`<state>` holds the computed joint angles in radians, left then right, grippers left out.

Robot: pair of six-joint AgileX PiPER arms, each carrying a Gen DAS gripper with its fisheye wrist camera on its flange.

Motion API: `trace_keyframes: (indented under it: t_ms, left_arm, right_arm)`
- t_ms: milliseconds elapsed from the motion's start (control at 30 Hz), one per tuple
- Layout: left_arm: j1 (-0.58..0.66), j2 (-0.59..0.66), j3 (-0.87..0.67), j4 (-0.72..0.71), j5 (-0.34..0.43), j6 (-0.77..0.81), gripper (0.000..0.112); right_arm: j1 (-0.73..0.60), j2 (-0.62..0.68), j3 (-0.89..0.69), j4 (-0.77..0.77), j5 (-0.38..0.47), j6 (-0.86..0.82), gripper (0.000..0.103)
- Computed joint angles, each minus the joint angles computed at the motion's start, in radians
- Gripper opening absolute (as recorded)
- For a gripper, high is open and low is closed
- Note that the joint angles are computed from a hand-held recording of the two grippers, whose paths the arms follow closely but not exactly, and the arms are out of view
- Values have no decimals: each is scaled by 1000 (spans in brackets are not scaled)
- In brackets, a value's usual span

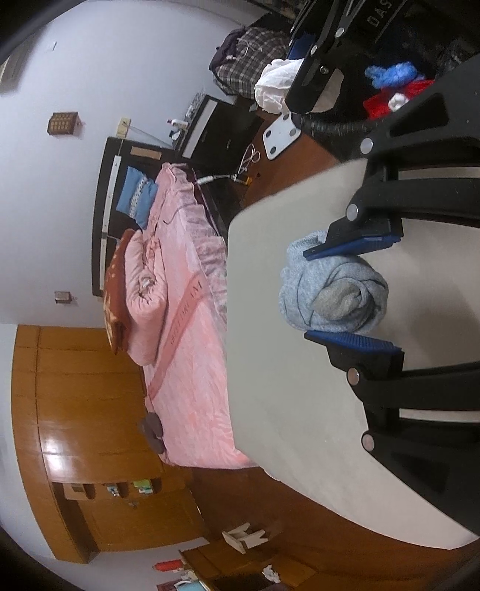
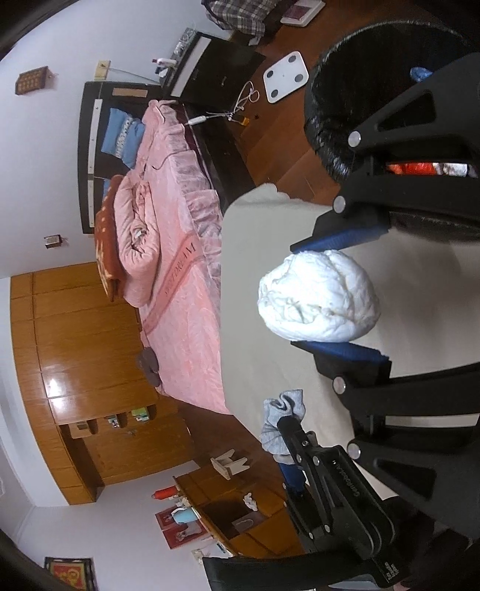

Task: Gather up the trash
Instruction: 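Carry the grey sock and white tissue ball over the black bin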

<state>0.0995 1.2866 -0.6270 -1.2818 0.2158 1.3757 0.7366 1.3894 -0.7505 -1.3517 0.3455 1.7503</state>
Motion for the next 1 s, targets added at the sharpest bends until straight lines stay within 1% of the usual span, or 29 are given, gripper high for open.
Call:
trace_keyframes:
  t_ms: [300,367,567,800,867,933,1000]
  left_arm:
    - [-130,-116,33,315,-14,-365,37]
    - [-168,-137,35,407,-21,-467,37]
    - [-275,-188,40,687,-37,-778,37]
    - [-434,-201,26,1169,-58,-1301,37]
    - [-485,-194,20,1337,-64,-1480,37]
    - [-526,-186,15,1473,-66,-1624,37]
    - [-568,-171,5,1577,-67,-1736,37]
  right_arm:
    - [48,-175,90,81,103,-66,44]
    - [64,-219,113,95,135,-77,44]
    - [71,-326,178,146,193,-118,44]
    - [46,-432,234,200,240,-172,44]
    - [34,-465,248,215,254,-194,44]
    - [14,-486,262,223,251,-211,44]
    - [-1,-519,279,237,262,-233,44]
